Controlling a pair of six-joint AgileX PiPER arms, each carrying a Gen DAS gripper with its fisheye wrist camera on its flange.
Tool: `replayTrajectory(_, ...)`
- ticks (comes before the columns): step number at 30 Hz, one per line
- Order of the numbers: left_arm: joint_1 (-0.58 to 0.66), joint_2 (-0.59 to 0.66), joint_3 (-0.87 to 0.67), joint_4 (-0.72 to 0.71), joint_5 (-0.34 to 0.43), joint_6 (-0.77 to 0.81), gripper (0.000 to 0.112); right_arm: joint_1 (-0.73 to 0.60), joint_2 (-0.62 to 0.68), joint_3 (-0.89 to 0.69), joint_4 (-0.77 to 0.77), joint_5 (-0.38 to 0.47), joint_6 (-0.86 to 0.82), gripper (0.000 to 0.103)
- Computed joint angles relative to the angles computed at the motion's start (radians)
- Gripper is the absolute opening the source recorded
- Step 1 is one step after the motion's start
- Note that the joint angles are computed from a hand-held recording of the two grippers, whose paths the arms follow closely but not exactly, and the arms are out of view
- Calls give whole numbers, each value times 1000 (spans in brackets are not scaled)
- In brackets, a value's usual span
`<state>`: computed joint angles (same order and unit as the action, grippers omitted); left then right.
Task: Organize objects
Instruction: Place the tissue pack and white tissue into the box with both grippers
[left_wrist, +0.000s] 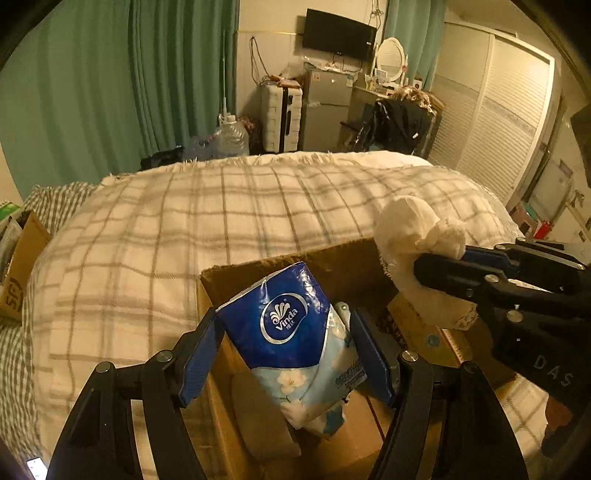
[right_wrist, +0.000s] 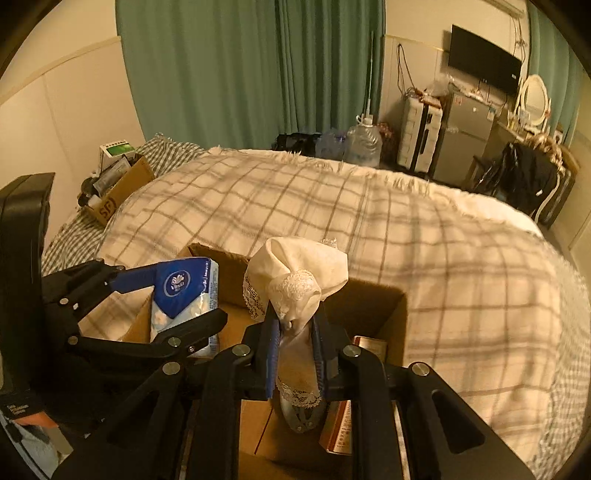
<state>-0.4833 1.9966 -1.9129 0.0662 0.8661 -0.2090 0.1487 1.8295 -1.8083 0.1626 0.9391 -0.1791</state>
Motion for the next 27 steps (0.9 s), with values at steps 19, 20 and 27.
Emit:
replayTrajectory(19, -119, -373, 145, 258, 121, -246, 103, 24, -449, 132, -228, 68, 178, 97)
replayTrajectory(20, -130, -399, 160, 271, 132, -254, 103, 26, -478, 144, -238, 77, 187, 101)
replayTrajectory(27, -244, -590, 367, 437, 183, -464, 103, 209, -711, 348, -527, 106, 401, 103)
